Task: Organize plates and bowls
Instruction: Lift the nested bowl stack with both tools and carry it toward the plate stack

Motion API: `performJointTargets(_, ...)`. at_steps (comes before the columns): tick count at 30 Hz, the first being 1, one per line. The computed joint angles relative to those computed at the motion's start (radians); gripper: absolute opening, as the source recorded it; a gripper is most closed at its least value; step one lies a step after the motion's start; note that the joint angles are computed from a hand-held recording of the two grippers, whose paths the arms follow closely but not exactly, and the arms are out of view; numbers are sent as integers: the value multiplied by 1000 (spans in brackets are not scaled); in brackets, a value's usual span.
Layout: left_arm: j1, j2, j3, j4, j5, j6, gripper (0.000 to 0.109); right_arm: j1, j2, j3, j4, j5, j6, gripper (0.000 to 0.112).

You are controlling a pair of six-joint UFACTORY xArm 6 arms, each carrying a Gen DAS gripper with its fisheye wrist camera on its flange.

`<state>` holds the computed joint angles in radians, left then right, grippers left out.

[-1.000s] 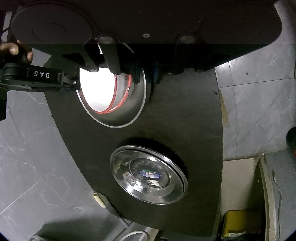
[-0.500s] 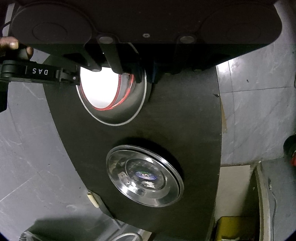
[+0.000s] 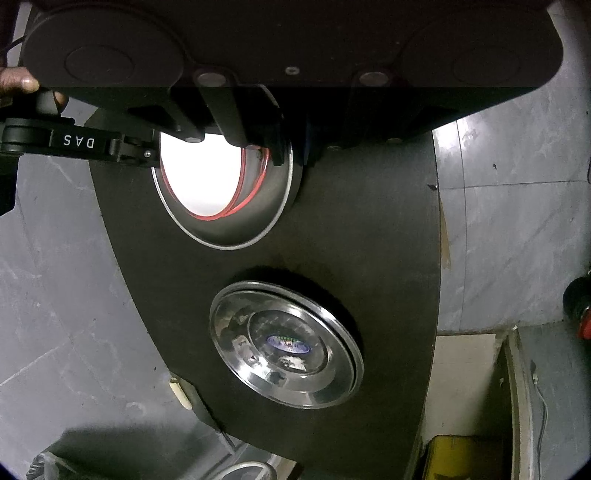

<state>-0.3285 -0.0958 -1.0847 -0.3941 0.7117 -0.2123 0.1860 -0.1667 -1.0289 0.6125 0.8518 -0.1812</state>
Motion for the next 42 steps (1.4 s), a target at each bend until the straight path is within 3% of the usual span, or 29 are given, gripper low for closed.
performJointTargets(26,7,42,-75,37,19,-51,9,-23,55,-76,43,31,-23,11)
performJointTargets(42,12,123,-200,46,30,-52,8,-51,107,-171,39,58,3,11)
